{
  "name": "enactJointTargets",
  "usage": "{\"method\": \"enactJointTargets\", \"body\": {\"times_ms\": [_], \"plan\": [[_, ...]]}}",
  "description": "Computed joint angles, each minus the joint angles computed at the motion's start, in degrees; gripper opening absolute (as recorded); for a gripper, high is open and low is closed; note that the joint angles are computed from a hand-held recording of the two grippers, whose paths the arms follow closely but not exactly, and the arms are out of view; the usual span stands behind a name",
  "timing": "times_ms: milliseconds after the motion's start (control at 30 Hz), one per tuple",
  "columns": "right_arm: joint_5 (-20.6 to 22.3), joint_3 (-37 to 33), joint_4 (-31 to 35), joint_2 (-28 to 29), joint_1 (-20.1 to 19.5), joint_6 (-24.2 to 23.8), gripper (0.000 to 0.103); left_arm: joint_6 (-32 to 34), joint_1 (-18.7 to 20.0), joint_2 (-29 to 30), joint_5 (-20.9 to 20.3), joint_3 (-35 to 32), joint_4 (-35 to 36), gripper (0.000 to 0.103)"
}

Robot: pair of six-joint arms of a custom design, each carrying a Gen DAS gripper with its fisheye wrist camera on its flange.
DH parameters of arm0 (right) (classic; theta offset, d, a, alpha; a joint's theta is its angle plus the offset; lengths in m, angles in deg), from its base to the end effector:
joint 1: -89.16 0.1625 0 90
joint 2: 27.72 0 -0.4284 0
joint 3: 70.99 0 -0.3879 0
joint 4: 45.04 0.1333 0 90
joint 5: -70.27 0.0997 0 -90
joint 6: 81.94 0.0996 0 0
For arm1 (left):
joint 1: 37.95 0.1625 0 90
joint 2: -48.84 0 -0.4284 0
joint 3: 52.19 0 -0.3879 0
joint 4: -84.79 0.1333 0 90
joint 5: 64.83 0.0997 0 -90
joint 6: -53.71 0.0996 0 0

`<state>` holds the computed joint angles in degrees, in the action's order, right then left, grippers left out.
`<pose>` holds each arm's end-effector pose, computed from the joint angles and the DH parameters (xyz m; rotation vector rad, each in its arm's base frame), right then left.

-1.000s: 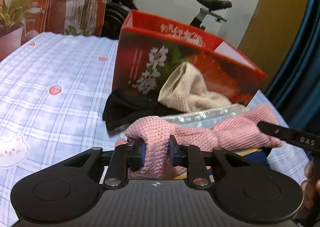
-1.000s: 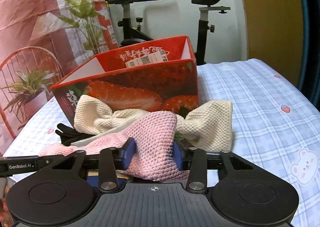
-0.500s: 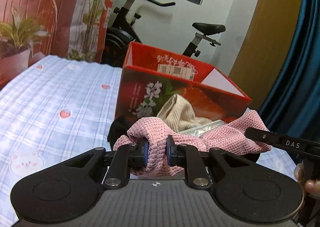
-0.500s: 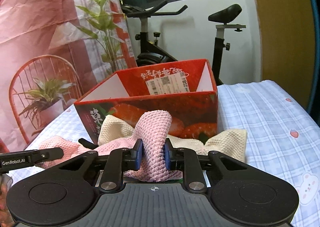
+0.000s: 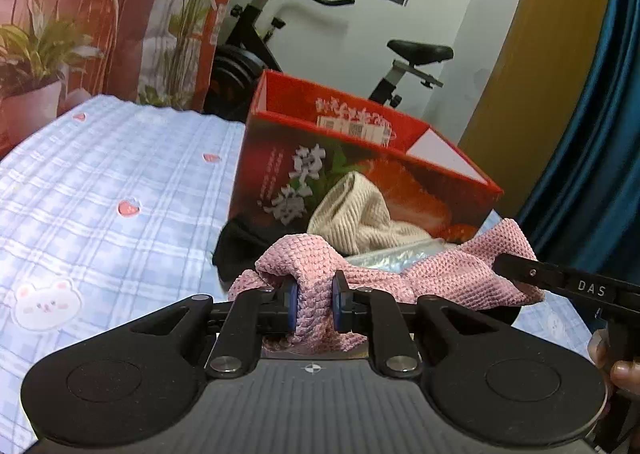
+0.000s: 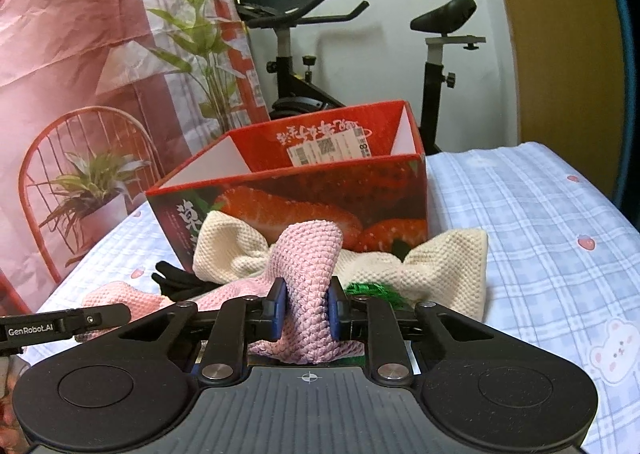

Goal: Organize soft objects
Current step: 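Grasp the pink knit towel with the right gripper and lift it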

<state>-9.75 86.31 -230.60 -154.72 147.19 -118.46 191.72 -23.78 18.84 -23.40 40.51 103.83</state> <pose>0.0176 -0.2561 0.3584 0.2192 -2.2872 1.3269 -0.3948 -0.3142 -0.0475 0.6766 2.5158 -1.1032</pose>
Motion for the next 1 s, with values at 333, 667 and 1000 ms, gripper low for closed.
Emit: {"method": "enactJointTargets", "body": {"times_ms": [333,667,1000], "plan": [[-3.5,-4.2,-2.9,3.9,8.3,0.8,0.018,11.4,0.0,-2.9,-4.4,-2.1,-5.4,0.017],[-7.8,-12.8,-2.9,11.2,16.7,1.9,0.016,18.9,2.3,-3.4,-4.5,-7.3,-7.5,0.017],[-9.2,-19.6,0.5,15.0,18.9,0.7,0.014,25.3,5.2,-2.3,-1.6,-13.0,-5.7,0.017]]}}
